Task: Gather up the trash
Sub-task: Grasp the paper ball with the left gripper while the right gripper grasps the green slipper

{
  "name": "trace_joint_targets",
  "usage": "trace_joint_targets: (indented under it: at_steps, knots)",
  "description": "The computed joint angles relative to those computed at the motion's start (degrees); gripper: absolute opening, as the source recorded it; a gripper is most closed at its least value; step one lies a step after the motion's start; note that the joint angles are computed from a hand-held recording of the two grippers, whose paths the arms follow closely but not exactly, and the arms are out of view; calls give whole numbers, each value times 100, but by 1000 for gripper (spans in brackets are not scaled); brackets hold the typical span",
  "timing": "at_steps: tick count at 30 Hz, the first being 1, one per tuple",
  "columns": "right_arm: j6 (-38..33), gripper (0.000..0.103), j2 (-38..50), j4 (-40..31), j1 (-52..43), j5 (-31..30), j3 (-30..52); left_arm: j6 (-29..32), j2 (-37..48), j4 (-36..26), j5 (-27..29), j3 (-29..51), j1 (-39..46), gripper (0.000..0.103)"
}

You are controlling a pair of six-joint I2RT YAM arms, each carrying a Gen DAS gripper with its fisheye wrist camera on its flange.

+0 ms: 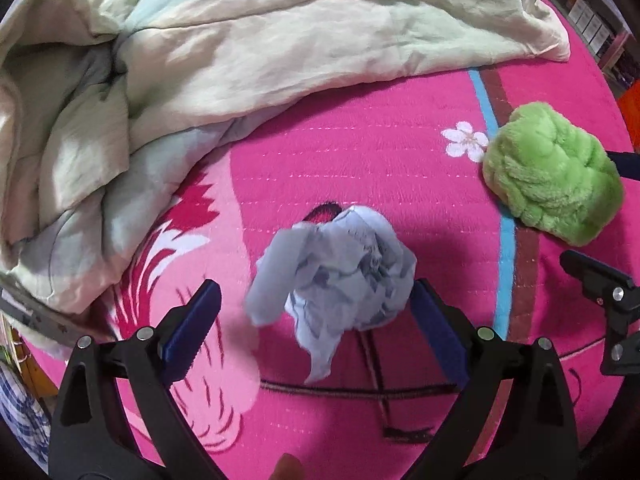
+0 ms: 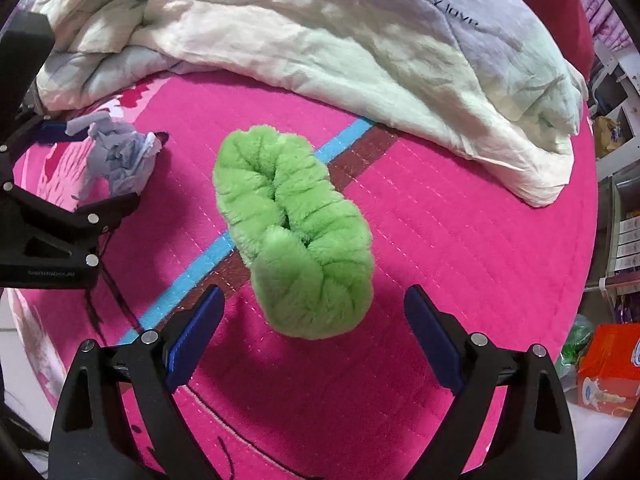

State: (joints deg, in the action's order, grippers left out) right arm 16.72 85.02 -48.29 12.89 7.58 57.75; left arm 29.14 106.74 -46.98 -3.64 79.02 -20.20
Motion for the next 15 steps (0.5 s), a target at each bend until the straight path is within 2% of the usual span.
trace_joint_targets:
  at_steps: [15]
  knots:
    - [-422, 87, 739, 439, -264, -122, 125, -105, 890, 102, 97, 654, -167, 93]
